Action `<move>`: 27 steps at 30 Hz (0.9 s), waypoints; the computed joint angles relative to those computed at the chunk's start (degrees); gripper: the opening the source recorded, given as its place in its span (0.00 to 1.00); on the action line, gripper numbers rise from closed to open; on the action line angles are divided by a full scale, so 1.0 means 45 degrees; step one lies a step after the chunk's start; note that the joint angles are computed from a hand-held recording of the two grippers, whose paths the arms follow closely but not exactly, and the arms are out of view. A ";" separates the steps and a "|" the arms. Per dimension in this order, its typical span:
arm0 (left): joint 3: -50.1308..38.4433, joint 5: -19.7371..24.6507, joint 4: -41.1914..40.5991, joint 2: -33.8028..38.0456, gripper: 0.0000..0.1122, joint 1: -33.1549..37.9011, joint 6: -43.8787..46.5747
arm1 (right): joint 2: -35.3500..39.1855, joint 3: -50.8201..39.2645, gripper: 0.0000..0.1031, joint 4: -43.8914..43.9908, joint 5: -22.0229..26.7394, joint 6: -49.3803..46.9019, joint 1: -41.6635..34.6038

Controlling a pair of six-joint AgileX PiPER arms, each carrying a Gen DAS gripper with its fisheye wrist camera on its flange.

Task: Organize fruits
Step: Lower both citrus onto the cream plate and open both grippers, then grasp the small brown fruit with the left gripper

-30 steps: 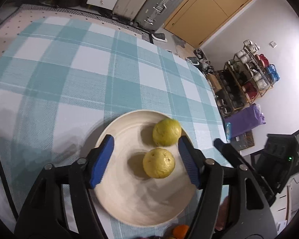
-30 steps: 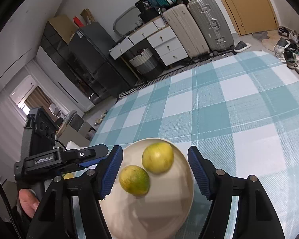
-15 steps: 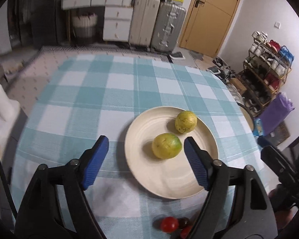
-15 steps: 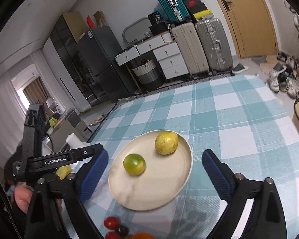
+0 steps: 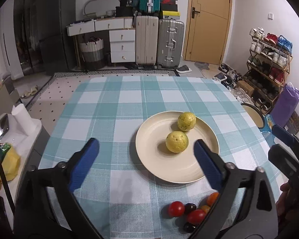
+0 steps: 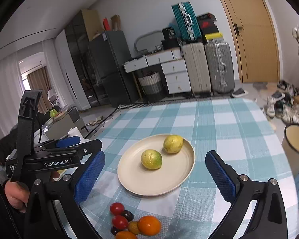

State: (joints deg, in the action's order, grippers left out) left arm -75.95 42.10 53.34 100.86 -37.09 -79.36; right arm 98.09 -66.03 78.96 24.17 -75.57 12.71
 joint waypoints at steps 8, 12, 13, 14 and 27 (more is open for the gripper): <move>0.0807 0.0844 0.0809 -0.0601 0.91 -0.0845 -0.1255 | -0.1018 0.1082 1.00 0.1767 -0.0847 -0.2374 0.0568; 0.1484 0.0731 0.1149 -0.0919 0.91 -0.1189 -0.1982 | -0.1226 0.1421 1.00 0.1593 -0.0688 -0.2152 0.0537; 0.1611 0.0673 0.1184 -0.0959 0.91 -0.1224 -0.2110 | -0.1277 0.1546 1.00 0.1843 -0.0791 -0.2411 0.0572; 0.1836 0.0545 0.1215 -0.1054 0.91 -0.1275 -0.2294 | -0.1414 0.1802 1.00 0.2303 -0.1044 -0.2921 0.0657; 0.4952 -0.1785 0.1758 -0.1518 0.91 -0.1920 -0.4389 | -0.1400 0.2810 1.00 0.0235 -0.0793 -0.0979 0.0381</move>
State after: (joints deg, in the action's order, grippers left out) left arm -53.66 34.07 61.25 94.03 -45.73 -99.12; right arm 91.79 -53.39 80.02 20.60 -79.97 14.42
